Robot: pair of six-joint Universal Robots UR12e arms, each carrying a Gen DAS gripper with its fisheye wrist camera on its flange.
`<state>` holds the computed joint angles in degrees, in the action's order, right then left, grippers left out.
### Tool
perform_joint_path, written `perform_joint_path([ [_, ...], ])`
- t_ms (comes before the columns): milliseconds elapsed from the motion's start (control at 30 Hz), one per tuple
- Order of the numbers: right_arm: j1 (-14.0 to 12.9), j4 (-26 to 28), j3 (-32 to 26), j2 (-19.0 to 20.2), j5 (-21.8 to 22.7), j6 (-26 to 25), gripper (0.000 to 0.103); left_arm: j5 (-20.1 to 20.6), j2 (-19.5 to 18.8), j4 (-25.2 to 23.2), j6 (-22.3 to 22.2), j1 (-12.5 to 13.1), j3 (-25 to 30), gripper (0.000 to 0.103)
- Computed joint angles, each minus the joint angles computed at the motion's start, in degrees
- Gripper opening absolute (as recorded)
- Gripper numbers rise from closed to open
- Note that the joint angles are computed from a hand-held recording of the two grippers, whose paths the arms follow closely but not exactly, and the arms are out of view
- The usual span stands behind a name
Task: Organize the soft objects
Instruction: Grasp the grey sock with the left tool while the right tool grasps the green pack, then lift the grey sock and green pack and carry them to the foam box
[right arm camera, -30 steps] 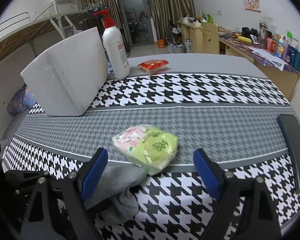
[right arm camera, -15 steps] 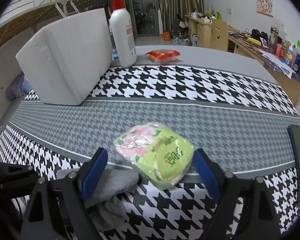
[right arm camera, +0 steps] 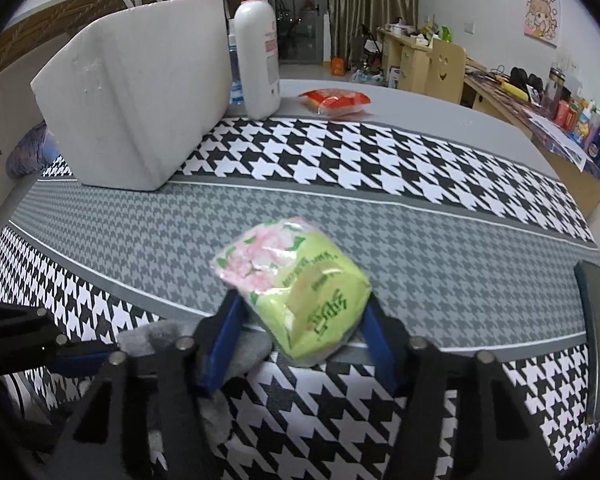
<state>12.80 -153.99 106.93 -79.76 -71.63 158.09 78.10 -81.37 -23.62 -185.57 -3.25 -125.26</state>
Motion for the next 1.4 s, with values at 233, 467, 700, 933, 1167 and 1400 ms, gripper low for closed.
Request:
perform_joint_path([
  [233, -0.3, 0.1, 0.2, -0.3, 0.2, -0.1, 0.052, 0.9, 0.0, 0.1, -0.3, -0.3, 0.1, 0.024],
  [467, -1.0, 0.0, 0.7, -0.9, 0.8, 0.9, 0.050, 1.5, 0.4, 1.0, -0.7, -0.2, -0.1, 0.024],
  [700, -1.7, -2.6, 2.0, -2.3, 1.2, 2.1, 0.050, 2.6, 0.8, 2.6, -1.1, -0.4, -0.4, 0.024],
  [933, -2.0, -4.6, 3.1, -3.5, 1.6, 3.2, 0.050, 4.8, 1.2, 4.8, -1.6, -1.0, -0.6, 0.024],
  [1167, -2.4, -6.0, 4.3, -4.7, 2.3, 4.0, 0.050, 6.3, 1.0, 6.8, -2.1, -1.4, -0.5, 0.024],
  [1400, -2.9, -8.0, 5.5, -5.8, 2.7, 5.1, 0.050, 6.9, 1.2, 7.7, -1.7, -1.8, -0.7, 0.024],
])
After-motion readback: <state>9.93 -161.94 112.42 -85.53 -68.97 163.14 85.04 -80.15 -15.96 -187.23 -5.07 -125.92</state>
